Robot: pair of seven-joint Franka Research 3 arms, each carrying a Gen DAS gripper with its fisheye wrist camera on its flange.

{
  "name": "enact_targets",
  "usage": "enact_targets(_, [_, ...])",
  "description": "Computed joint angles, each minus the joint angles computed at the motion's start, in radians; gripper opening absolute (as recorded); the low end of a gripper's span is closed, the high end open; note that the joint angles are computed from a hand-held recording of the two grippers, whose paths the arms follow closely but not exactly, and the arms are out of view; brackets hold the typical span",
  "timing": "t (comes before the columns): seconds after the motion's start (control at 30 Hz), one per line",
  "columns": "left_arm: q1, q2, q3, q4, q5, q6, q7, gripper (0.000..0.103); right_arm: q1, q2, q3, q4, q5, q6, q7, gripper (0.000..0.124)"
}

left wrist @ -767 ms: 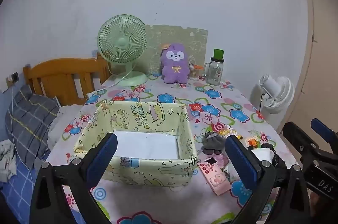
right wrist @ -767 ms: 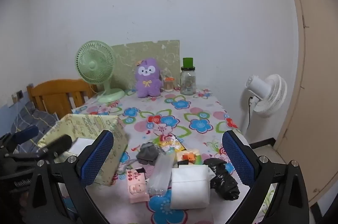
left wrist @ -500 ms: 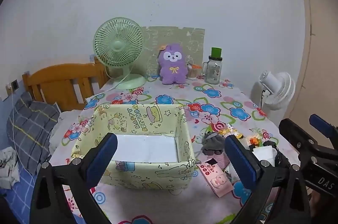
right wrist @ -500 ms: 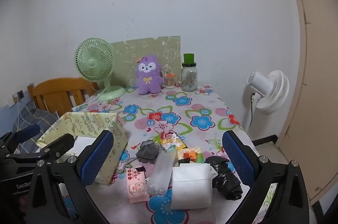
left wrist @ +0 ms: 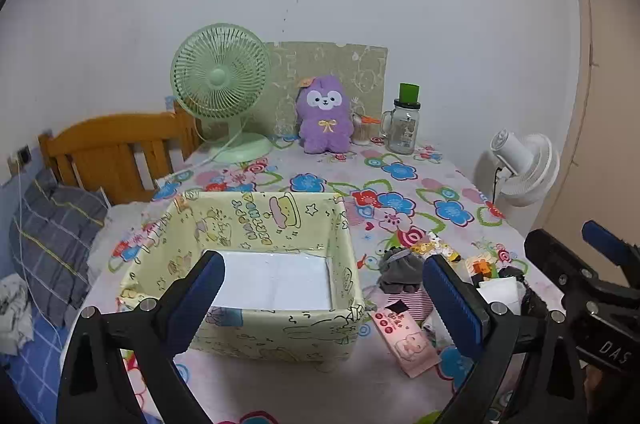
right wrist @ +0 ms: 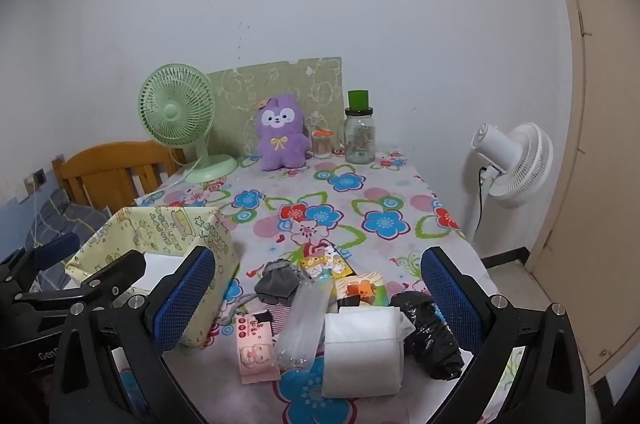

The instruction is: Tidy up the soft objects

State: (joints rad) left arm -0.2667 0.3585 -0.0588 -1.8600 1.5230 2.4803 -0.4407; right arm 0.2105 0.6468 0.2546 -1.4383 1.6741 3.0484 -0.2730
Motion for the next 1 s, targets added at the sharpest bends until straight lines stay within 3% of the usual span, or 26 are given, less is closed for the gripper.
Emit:
enact_targets(0.4, [0.004, -0.001, 0.001, -0.007, 0.021, 0.012, -0.015, 0.100, 0.004, 0.015, 0.004, 0.009, -0.047, 0.014, 0.036, 0.103])
enact_targets(1.0, [-0.010, 0.020, 0.007, 0.011, -0.014, -0.014, 0.030, 0.100, -0.042, 0.028, 0.068, 0.002, -0.145, 0.033, 0.105, 0.103])
